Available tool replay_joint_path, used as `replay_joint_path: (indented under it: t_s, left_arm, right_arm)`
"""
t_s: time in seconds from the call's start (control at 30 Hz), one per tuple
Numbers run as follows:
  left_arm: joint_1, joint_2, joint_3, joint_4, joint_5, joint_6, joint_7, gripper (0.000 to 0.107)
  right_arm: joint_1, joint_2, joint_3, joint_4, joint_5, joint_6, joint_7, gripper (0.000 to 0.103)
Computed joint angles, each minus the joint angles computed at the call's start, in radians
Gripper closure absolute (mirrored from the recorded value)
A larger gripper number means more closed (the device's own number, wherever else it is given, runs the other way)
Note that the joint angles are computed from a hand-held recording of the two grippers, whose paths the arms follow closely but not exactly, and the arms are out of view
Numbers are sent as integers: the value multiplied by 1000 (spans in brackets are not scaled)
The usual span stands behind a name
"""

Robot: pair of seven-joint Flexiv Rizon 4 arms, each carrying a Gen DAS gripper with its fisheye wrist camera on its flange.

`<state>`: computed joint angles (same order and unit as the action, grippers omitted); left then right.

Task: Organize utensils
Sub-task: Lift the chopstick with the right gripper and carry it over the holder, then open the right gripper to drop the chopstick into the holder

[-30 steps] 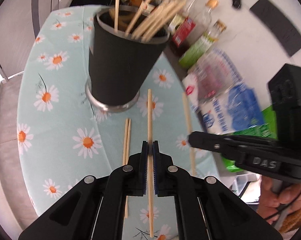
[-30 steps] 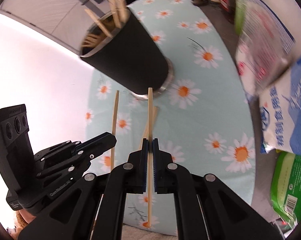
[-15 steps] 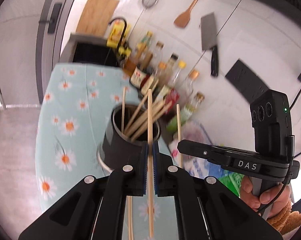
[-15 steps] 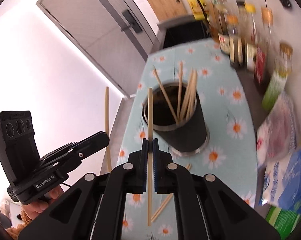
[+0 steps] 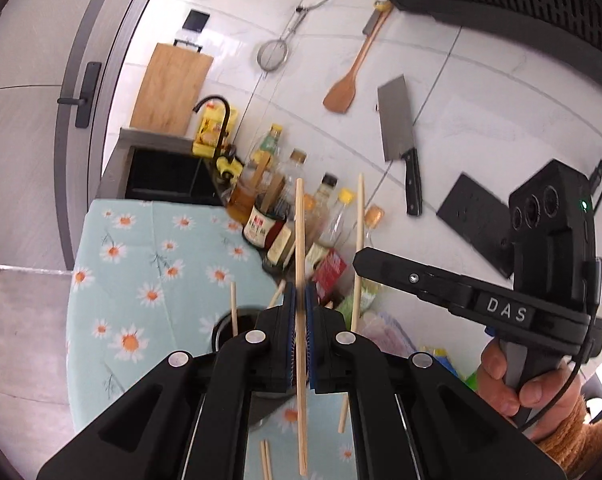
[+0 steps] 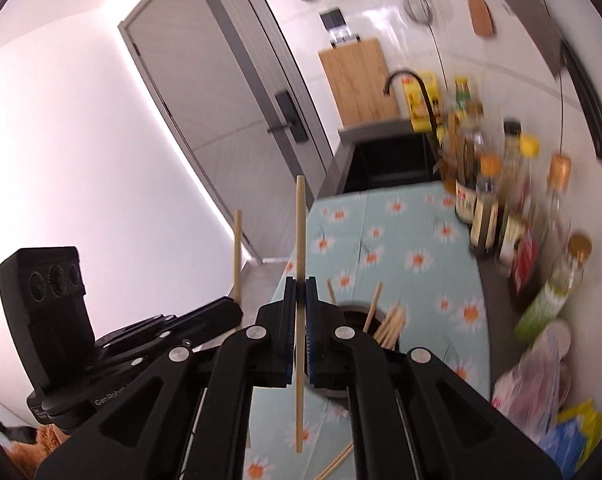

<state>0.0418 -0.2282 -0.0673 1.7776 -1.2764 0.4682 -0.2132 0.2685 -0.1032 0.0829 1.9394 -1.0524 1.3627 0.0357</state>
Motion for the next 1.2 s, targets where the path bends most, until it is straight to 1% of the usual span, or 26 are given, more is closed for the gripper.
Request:
replay_joint_path:
  t_s: [0.07,0.13,0.17,0.27,0.3,0.33,0.4,0.43,0.47,0.53,0.63,0.7,0.73,0.8,0.83,0.87,0.9,1.07,1.13,1.2]
  left_arm:
    - [-4,-12,-11,-9,-34,12,19,103]
    - [-10,-20,-24,-12,-99,26,59,103]
    - [-12,-25,-28,-17,-115,28,71,103]
    - [-30,-40,-44,-27,-188,75,115,103]
    - [-36,-44,-48,-29,-208,92,135,103]
    - [-46,-47,-52,-28,-234,120,161,103]
    - [-57,-55,-61,-20,-300,143,220,103]
    - [-66,-56,-64,-12,-337,160,259,103]
    - [-77,-58,-67,-1,-377,181,308,103]
    - [-85,-63,-66,8,-408,184,345,103]
    - [-92,-80,-63,10,-401,191,342,102]
    - [-91,-93,-63,3,-383,195,320,101]
    - [-90,-96,-64,1,-380,199,318,101]
    - [-92,-104,-65,-5,-371,220,309,96]
    - [-90,-108,-66,-10,-368,226,302,90]
    - [-85,-113,-67,-16,-354,219,286,89]
    - [-81,-116,-68,-20,-345,218,273,89]
    - [-72,-106,-69,-10,-349,220,274,89]
    - [-74,-94,-65,1,-340,228,269,89]
    - [-74,-74,-57,23,-334,223,286,88]
  right_arm:
    - [-7,-7,-20,-9,-62,22,42,97]
    - [-19,-16,-44,-19,-149,49,109,97]
    - [-24,-20,-44,-24,-160,46,116,97]
    - [-40,-37,-55,-36,-201,66,159,97]
    - [-43,-43,-63,-41,-232,64,182,97]
    - [-47,-45,-68,-44,-265,68,210,97]
    - [-64,-49,-86,-59,-413,83,333,97]
    - [-75,-52,-84,-64,-461,78,372,97]
    - [-89,-58,-80,-69,-497,84,405,97]
    - [-113,-75,-68,-74,-513,105,424,97]
    - [-129,-95,-60,-74,-501,127,420,97]
    - [-130,-98,-57,-66,-484,118,417,94]
    - [-134,-97,-64,-70,-527,126,460,93]
    - [-142,-97,-58,-67,-521,124,457,88]
    - [-145,-96,-58,-70,-538,128,478,87]
    - [-149,-94,-57,-71,-548,129,488,87]
    - [-152,-91,-54,-69,-548,125,486,87]
    - [-160,-66,-41,-57,-556,111,499,86]
    - [-164,-45,-36,-47,-608,95,554,86]
    - [-164,-27,-22,-27,-585,81,545,84]
